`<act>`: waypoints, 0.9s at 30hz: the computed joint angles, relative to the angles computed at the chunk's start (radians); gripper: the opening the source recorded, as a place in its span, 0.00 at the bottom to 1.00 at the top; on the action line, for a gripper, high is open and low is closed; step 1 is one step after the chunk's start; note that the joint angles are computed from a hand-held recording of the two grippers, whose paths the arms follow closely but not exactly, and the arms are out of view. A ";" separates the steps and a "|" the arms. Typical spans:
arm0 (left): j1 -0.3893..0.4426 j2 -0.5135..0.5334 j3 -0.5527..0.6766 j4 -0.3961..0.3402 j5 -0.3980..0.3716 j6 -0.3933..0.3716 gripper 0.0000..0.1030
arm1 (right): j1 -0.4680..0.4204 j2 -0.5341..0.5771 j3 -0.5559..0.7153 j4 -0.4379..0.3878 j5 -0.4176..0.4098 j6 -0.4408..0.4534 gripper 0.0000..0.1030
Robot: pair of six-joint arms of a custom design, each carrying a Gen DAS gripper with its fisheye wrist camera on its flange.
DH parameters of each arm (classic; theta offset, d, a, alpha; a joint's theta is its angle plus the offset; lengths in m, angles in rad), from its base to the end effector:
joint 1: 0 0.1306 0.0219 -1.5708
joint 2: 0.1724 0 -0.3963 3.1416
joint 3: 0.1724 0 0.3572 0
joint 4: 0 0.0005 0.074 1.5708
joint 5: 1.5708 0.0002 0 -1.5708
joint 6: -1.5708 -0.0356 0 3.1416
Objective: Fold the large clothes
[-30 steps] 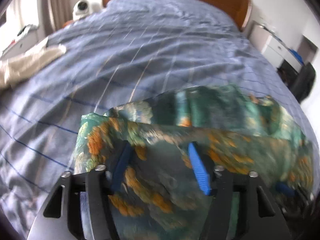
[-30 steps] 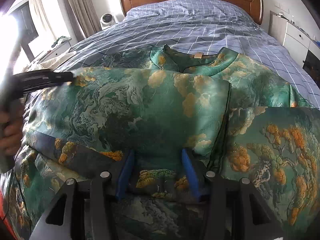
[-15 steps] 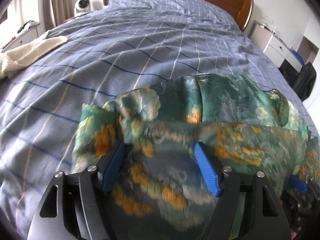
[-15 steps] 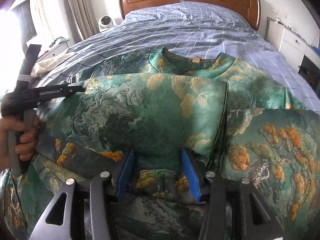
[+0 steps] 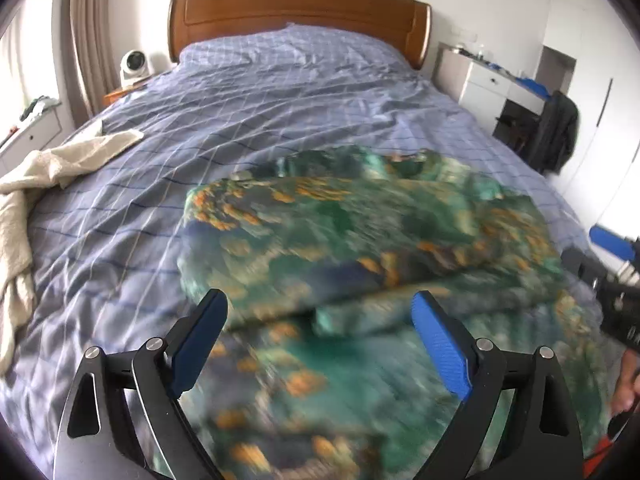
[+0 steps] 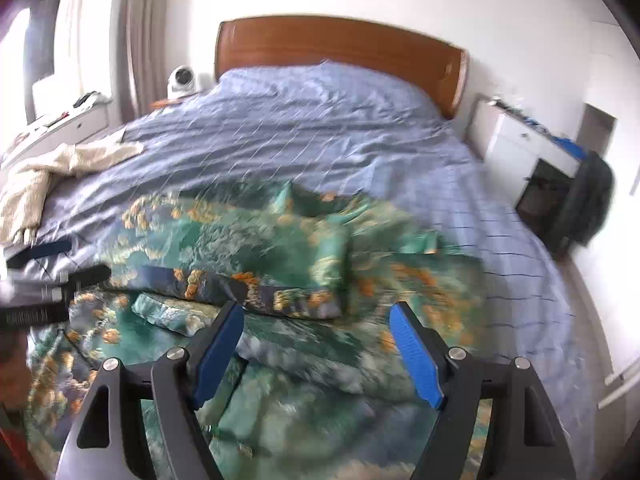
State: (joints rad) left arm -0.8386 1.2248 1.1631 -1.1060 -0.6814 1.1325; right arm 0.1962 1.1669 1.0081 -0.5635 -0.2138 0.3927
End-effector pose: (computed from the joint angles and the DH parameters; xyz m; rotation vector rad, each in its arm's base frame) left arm 0.2501 -0.2454 0.4053 -0.5149 2.3108 0.0603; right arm 0.3568 0.0781 0.3878 -0.7656 2.1447 0.1421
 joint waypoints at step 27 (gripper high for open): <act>-0.230 0.151 0.264 -0.237 -0.109 0.110 0.91 | -0.372 -0.185 0.006 -0.045 0.043 0.025 0.75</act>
